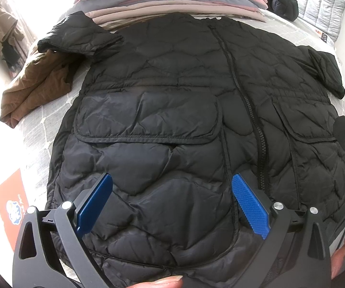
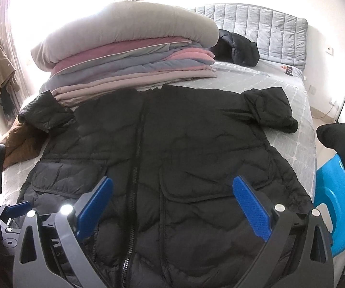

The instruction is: Fold large clothes

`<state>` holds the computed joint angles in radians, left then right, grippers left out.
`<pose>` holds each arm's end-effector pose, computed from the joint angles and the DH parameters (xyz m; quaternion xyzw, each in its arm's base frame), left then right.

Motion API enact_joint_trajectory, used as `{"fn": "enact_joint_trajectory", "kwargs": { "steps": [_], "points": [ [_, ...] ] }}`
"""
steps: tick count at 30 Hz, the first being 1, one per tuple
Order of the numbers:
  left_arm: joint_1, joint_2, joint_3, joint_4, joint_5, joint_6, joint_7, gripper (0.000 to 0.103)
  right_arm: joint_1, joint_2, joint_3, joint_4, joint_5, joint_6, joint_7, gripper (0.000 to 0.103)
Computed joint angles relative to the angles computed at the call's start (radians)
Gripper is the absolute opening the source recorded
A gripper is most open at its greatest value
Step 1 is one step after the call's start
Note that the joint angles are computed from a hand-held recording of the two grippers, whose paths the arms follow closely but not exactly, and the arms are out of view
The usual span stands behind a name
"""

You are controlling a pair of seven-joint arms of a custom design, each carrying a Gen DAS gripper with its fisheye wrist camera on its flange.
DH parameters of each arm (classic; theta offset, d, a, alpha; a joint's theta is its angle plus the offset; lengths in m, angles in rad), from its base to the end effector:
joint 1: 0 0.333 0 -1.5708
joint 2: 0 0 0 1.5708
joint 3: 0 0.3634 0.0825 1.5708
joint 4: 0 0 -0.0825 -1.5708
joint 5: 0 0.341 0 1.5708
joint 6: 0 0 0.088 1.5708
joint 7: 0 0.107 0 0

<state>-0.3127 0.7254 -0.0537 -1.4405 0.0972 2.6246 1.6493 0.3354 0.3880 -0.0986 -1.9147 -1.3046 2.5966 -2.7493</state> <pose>0.7106 -0.2627 0.3709 -0.4982 0.8364 -0.1723 0.1502 0.6044 0.1722 0.3842 -0.4102 0.8113 -0.3482 0.2287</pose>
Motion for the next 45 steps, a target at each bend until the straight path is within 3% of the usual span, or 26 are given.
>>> {"fn": "enact_joint_trajectory", "kwargs": {
  "steps": [7, 11, 14, 19, 21, 25, 30, 36, 38, 41, 45],
  "points": [
    [0.0, 0.0, -0.001, 0.001, -0.002, -0.001, 0.001, 0.096, -0.003, 0.004, -0.001, 0.003, 0.008, 0.01, -0.012, 0.096],
    [0.0, 0.001, 0.0, 0.002, -0.001, -0.005, 0.001, 0.096, -0.02, -0.008, -0.012, -0.016, -0.022, 0.08, 0.039, 0.096],
    [0.001, 0.007, 0.001, 0.01, 0.0, -0.014, 0.003, 0.096, -0.028, -0.035, -0.015, -0.033, -0.026, 0.056, 0.026, 0.096],
    [0.014, 0.018, -0.007, 0.031, -0.009, -0.039, 0.015, 0.096, -0.068, -0.073, -0.022, -0.035, -0.023, -0.075, -0.21, 0.096],
    [0.027, 0.017, -0.019, 0.034, -0.023, -0.043, 0.028, 0.096, -0.096, -0.074, -0.035, -0.038, -0.074, -0.084, -0.248, 0.096],
    [0.024, 0.023, -0.012, 0.047, -0.023, -0.05, 0.029, 0.096, -0.209, -0.009, -0.063, -0.006, -0.042, -0.038, -0.403, 0.096],
    [0.02, 0.046, -0.007, 0.086, -0.013, -0.079, 0.036, 0.096, -0.243, 0.094, -0.114, 0.056, -0.037, -0.09, -0.497, 0.096],
    [0.027, 0.104, -0.018, 0.188, -0.023, -0.173, 0.058, 0.096, -0.309, 0.197, -0.144, 0.151, -0.082, 0.076, -0.501, 0.096],
    [0.026, 0.126, -0.018, 0.225, -0.024, -0.203, 0.06, 0.096, -0.309, 0.233, -0.153, 0.191, -0.052, 0.094, -0.562, 0.096],
    [0.028, 0.157, -0.023, 0.279, -0.03, -0.248, 0.065, 0.096, -0.287, 0.3, -0.177, 0.26, 0.012, 0.043, -0.672, 0.096],
    [0.027, 0.174, -0.023, 0.302, -0.029, -0.253, 0.069, 0.096, -0.296, 0.356, -0.199, 0.314, 0.113, 0.018, -0.763, 0.096]
  ]
}}
